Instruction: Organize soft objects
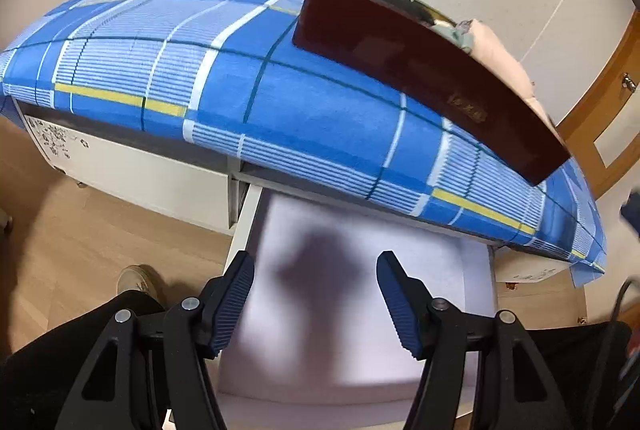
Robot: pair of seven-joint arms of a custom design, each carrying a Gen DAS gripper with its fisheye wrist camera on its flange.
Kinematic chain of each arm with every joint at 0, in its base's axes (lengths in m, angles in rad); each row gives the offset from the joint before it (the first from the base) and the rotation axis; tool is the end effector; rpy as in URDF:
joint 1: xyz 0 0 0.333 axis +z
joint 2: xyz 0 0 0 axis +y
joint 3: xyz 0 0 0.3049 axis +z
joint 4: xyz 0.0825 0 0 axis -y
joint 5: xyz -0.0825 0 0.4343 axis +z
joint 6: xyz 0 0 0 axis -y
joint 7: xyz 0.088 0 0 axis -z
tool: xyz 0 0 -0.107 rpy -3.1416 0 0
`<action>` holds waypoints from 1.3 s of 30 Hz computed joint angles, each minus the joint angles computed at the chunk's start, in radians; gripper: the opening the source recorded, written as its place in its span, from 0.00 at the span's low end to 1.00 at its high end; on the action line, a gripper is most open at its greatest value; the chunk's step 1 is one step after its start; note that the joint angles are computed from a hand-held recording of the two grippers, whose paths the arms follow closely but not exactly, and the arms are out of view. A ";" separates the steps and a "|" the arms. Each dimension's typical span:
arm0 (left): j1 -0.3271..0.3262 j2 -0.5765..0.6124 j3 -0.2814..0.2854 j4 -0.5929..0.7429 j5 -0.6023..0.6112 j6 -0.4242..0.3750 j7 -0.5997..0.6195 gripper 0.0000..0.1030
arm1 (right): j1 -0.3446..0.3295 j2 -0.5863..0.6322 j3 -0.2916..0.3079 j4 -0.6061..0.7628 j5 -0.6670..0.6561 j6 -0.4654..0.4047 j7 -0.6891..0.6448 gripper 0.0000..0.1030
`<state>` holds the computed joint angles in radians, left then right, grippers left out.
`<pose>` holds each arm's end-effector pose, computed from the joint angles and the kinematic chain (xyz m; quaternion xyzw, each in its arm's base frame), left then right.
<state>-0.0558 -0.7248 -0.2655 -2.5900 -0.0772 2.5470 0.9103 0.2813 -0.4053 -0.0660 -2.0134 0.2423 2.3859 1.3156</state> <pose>0.4156 -0.1441 0.5306 -0.7847 0.5244 -0.2926 0.1538 0.5195 0.1091 0.6973 -0.7546 0.5243 -0.1852 0.3485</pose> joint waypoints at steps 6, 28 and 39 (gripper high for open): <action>-0.001 -0.040 -0.005 -0.008 -0.003 0.025 -0.003 0.63 | 0.022 0.015 0.003 -0.010 0.025 -0.071 -0.005 0.96; 0.039 -0.089 -0.100 0.029 0.139 -0.054 -0.054 0.64 | -0.095 -0.151 -0.004 -0.137 -0.274 0.068 0.183 1.00; -0.018 -0.182 -0.185 0.084 0.214 -0.246 -0.181 0.64 | 0.051 -0.317 0.052 -0.316 -0.192 0.064 0.143 1.00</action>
<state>-0.0736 -0.9069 -0.4509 -2.5056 0.1372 2.3012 0.7289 0.3328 -0.7220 -0.0137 -2.3294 0.0507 2.4501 1.4586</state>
